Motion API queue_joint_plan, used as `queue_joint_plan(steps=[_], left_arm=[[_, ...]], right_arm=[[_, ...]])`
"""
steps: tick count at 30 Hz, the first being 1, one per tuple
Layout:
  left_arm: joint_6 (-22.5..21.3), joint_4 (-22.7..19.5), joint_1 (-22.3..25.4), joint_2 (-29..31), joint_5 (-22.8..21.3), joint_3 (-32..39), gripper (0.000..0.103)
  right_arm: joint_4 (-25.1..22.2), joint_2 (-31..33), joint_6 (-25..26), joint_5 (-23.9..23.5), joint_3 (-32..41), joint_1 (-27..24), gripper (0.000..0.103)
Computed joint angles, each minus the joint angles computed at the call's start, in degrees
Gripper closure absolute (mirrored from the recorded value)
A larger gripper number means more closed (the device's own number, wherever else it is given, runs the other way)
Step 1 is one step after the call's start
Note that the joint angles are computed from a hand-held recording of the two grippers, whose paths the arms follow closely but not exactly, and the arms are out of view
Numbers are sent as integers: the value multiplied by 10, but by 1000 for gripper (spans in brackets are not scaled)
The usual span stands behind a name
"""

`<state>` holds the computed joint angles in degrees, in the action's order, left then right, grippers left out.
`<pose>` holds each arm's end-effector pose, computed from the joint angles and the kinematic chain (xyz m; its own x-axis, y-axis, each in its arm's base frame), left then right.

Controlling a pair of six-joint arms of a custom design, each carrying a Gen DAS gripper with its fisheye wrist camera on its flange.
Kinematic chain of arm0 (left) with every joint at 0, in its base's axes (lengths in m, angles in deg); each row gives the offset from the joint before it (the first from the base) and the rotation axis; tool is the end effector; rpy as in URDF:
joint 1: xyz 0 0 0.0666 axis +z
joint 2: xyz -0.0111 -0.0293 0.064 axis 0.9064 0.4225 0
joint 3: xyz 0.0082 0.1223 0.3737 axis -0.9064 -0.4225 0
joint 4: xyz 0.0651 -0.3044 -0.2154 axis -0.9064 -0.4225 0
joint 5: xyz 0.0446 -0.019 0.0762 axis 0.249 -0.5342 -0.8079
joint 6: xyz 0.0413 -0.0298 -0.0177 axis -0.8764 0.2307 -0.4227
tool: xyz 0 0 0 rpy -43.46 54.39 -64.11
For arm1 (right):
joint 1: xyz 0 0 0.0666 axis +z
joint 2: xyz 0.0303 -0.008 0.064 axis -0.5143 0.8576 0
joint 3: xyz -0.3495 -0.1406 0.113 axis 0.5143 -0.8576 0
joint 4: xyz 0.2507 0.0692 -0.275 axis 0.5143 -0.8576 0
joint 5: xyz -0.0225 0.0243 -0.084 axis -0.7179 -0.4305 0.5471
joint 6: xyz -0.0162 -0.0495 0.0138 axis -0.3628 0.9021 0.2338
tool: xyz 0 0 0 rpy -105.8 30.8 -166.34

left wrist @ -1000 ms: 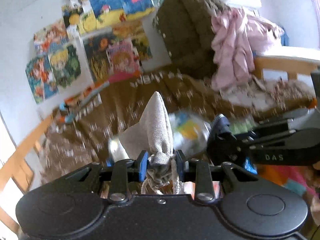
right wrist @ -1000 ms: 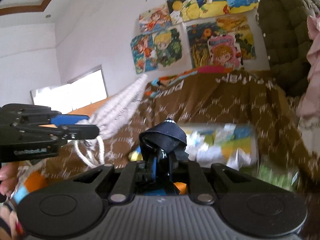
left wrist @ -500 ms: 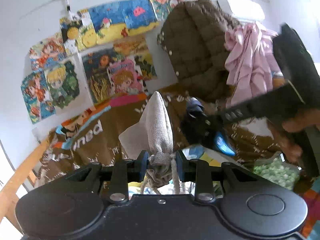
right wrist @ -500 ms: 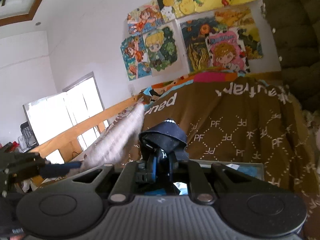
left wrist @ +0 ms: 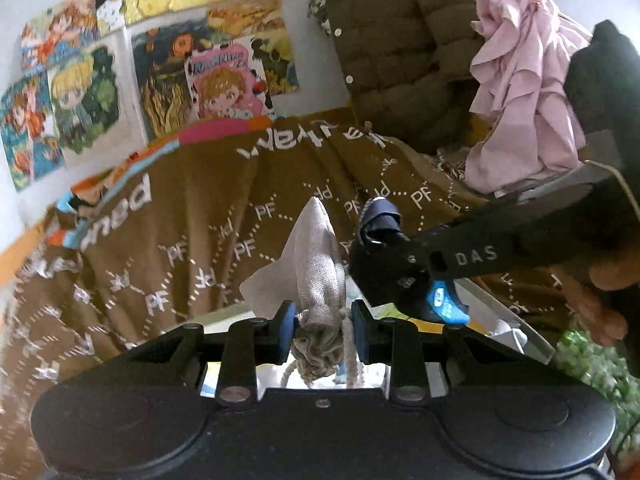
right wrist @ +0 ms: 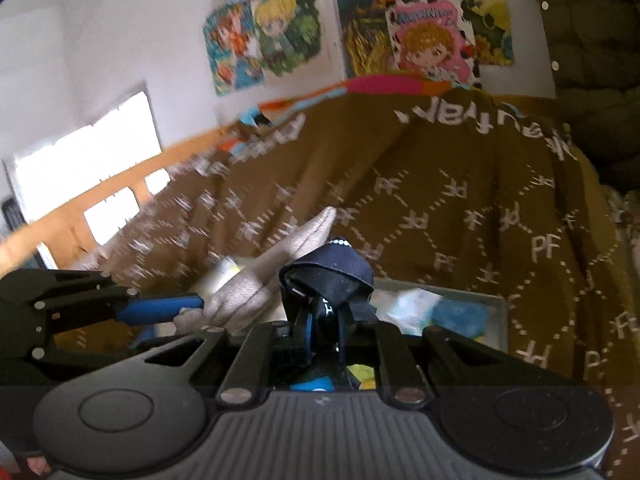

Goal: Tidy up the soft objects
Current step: 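Lift the grey pouch and black cap and carry both over the grey tray, then lower the pouch and cap into the tray and open both tools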

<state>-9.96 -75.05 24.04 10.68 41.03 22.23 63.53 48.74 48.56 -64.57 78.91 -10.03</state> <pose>0.3205 -0.2764 0.3169 -0.2267 0.4421 -0.8678 0.6714 0.7164 0.1896 0.2929 0.1054 0.3191 -0.5051 0.1240 -0.8541 -0.0742 0.9797 0.1862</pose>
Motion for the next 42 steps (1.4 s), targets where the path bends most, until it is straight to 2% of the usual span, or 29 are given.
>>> queue_joint_plan(steps=[5, 9, 16, 19, 26, 32, 34, 36, 39, 42], left_arm=[[38, 16, 17, 31, 25, -8, 71], [55, 30, 31, 44, 43, -17, 71], [67, 39, 37, 59, 61, -15, 71], [74, 30, 38, 65, 69, -12, 70], [126, -9, 50, 69, 91, -3, 69], [151, -25, 48, 71, 90, 3, 65], [152, -26, 47, 69, 92, 2, 60], [153, -24, 44, 63, 92, -3, 57], [168, 3, 41, 46, 91, -27, 53], [194, 23, 38, 25, 82, -50, 41]], right_arm=[[-65, 28, 13, 35, 28, 9, 89], [-86, 42, 31, 54, 37, 16, 88], [-99, 57, 37, 76, 46, 24, 84], [-101, 62, 37, 79, 48, 27, 82], [-101, 67, 26, 75, 43, 23, 80], [-113, 52, 6, 64, 34, 15, 58], [-117, 40, 7, 69, 29, 16, 47], [-122, 27, 9, 75, 25, 18, 44], [-129, 6, 7, 86, 20, 24, 36], [-133, -21, 7, 102, 13, 35, 27]])
